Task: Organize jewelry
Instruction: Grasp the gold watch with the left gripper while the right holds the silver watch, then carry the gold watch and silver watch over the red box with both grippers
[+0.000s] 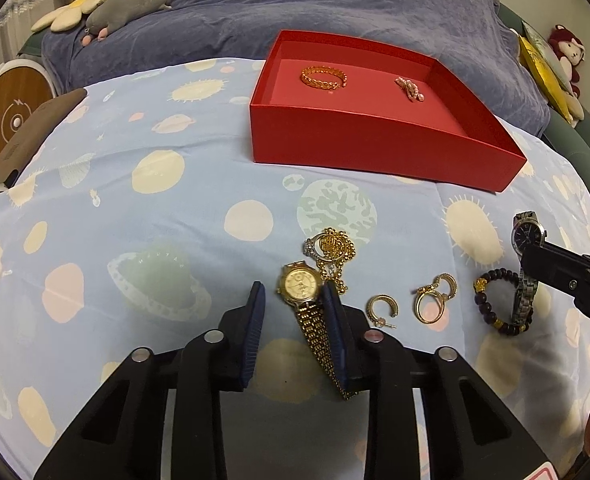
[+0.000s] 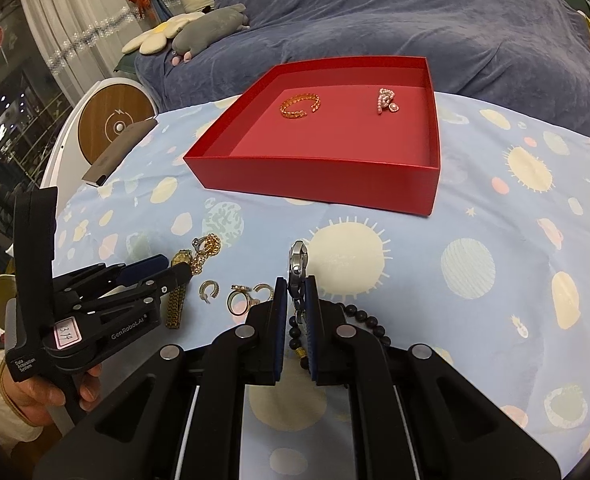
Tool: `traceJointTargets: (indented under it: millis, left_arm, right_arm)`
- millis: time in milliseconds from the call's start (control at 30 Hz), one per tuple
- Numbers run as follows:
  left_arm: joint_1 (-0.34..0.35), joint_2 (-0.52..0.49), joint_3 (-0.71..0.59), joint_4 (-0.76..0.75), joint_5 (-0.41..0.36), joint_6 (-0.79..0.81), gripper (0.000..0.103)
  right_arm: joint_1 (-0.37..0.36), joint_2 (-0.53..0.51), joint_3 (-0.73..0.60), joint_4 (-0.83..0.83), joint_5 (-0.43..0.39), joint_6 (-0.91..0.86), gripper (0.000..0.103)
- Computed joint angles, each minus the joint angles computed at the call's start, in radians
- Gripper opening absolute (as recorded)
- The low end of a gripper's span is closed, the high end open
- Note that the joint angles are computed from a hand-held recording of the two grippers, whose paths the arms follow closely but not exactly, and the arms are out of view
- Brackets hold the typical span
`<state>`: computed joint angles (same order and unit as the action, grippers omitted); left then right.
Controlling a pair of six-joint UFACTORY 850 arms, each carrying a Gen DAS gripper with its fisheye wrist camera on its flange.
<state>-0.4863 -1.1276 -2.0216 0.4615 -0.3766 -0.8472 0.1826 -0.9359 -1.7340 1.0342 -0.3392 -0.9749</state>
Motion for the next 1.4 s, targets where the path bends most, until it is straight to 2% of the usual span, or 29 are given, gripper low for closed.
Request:
traceJointTargets:
  millis: [200, 367, 700, 867, 967, 1167, 1267, 1333, 1400]
  left_arm:
    - [0.003, 0.007, 0.011, -0.043, 0.013, 0.047, 0.020]
    - [0.010, 0.021, 0.024, -0.143, 0.022, 0.123, 0.020]
    - [0.000, 0.083, 0.084, -0.072, 0.080, 0.054, 0.019]
    - [-0.003, 0.115, 0.109, 0.032, 0.113, -0.037, 0.019]
    - [-0.002, 0.125, 0.107, 0.024, 0.126, -0.034, 0.019]
    - [0.003, 0.126, 0.058, 0.020, 0.138, -0.046, 0.019]
    - [0.008, 0.109, -0.004, -0.068, 0.136, 0.050, 0.019]
    - [0.011, 0.079, -0.078, -0.102, 0.113, 0.113, 0.019]
    - [0.018, 0.033, -0.179, -0.197, 0.081, 0.228, 0.019]
  right_arm:
    - [-0.002, -0.001, -0.003, 0.006, 0.000, -0.001, 0.008]
    - [-0.002, 0.006, 0.002, 0.031, 0.003, -0.025, 0.008]
    - [-0.004, 0.036, 0.023, 0.148, 0.011, -0.125, 0.008]
    - [-0.005, 0.047, 0.026, 0.192, 0.013, -0.156, 0.008]
    - [-0.006, 0.053, 0.024, 0.213, 0.015, -0.169, 0.008]
    - [-0.012, 0.051, -0.012, 0.240, 0.014, -0.163, 0.008]
    - [-0.017, 0.037, -0.054, 0.206, -0.004, -0.112, 0.008]
    - [-0.020, 0.017, -0.104, 0.135, -0.017, -0.041, 0.008]
    - [-0.019, -0.015, -0.173, 0.038, -0.027, 0.045, 0.008]
